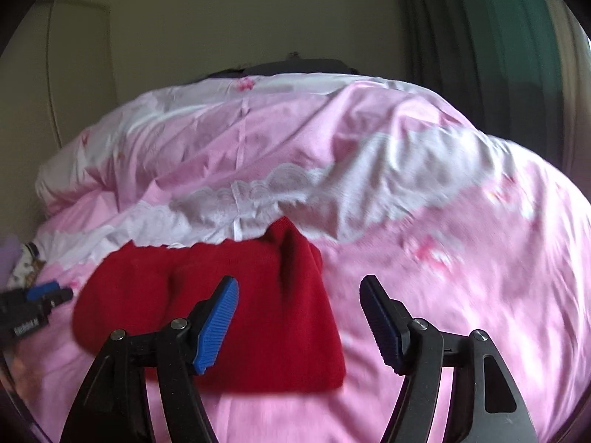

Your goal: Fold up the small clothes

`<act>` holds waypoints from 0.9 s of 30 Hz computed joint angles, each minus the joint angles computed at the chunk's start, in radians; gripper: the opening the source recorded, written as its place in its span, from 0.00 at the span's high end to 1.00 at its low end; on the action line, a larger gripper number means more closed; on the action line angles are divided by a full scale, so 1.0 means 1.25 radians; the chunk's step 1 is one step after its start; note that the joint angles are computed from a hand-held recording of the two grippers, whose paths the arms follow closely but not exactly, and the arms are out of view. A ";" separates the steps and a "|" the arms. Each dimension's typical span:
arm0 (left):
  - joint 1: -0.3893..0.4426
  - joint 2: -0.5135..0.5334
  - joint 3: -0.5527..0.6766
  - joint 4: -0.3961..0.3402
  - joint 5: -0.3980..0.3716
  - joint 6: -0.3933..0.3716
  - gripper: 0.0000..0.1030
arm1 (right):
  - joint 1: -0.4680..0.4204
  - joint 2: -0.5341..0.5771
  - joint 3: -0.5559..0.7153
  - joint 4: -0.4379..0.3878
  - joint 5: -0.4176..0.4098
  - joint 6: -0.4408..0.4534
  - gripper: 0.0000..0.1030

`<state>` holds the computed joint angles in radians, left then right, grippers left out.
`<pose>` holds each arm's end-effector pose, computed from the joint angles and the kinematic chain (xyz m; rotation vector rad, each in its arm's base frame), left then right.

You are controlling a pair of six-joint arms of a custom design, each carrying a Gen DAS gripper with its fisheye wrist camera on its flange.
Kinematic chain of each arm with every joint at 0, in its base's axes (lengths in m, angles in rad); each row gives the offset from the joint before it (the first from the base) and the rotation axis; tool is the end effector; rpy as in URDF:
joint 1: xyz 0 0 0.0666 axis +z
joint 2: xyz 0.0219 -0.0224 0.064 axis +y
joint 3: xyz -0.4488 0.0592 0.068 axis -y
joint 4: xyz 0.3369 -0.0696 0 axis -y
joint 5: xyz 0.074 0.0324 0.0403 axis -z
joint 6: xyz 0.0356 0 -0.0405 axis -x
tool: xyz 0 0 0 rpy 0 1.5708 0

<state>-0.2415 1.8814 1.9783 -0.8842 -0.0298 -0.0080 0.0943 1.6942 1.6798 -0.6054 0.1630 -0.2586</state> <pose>0.6180 -0.1515 0.4920 0.2791 2.3425 -0.0786 0.5683 0.0475 0.4992 0.2702 2.1645 0.0217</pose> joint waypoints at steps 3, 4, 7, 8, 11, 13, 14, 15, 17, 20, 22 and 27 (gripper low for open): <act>-0.014 -0.064 -0.104 0.054 -0.011 0.031 0.50 | -0.009 -0.058 -0.081 0.017 -0.014 -0.054 0.26; -0.017 -0.073 -0.118 0.063 -0.014 0.036 0.46 | -0.011 -0.073 -0.105 0.024 -0.024 -0.074 0.26; -0.032 -0.111 -0.182 0.109 -0.038 0.059 0.42 | -0.019 -0.105 -0.163 0.037 -0.056 -0.136 0.25; -0.035 -0.118 -0.193 0.120 -0.045 0.064 0.40 | -0.021 -0.110 -0.177 0.043 -0.068 -0.156 0.25; -0.046 -0.140 -0.232 0.159 -0.071 0.081 0.34 | -0.023 -0.116 -0.217 0.079 -0.103 -0.226 0.25; -0.053 -0.146 -0.245 0.173 -0.092 0.087 0.30 | -0.019 -0.114 -0.230 0.094 -0.109 -0.259 0.25; -0.054 -0.147 -0.246 0.175 -0.096 0.089 0.29 | -0.019 -0.107 -0.231 0.100 -0.119 -0.278 0.25; -0.056 -0.146 -0.248 0.178 -0.100 0.089 0.27 | -0.018 -0.100 -0.229 0.100 -0.127 -0.292 0.25; -0.056 -0.145 -0.251 0.183 -0.110 0.089 0.25 | -0.019 -0.085 -0.225 0.104 -0.147 -0.328 0.24; -0.049 -0.135 -0.244 0.184 -0.110 0.105 0.22 | -0.018 -0.066 -0.224 0.126 -0.167 -0.384 0.23; -0.043 -0.124 -0.232 0.177 -0.108 0.111 0.22 | -0.017 -0.051 -0.220 0.137 -0.171 -0.415 0.20; -0.032 -0.090 -0.203 0.183 -0.106 0.118 0.20 | -0.026 -0.014 -0.208 0.162 -0.211 -0.499 0.19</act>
<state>-0.2814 1.7689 1.7242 -0.6559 -0.1622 0.1396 0.0615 1.6768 1.4195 -0.4033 -0.1003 -0.8822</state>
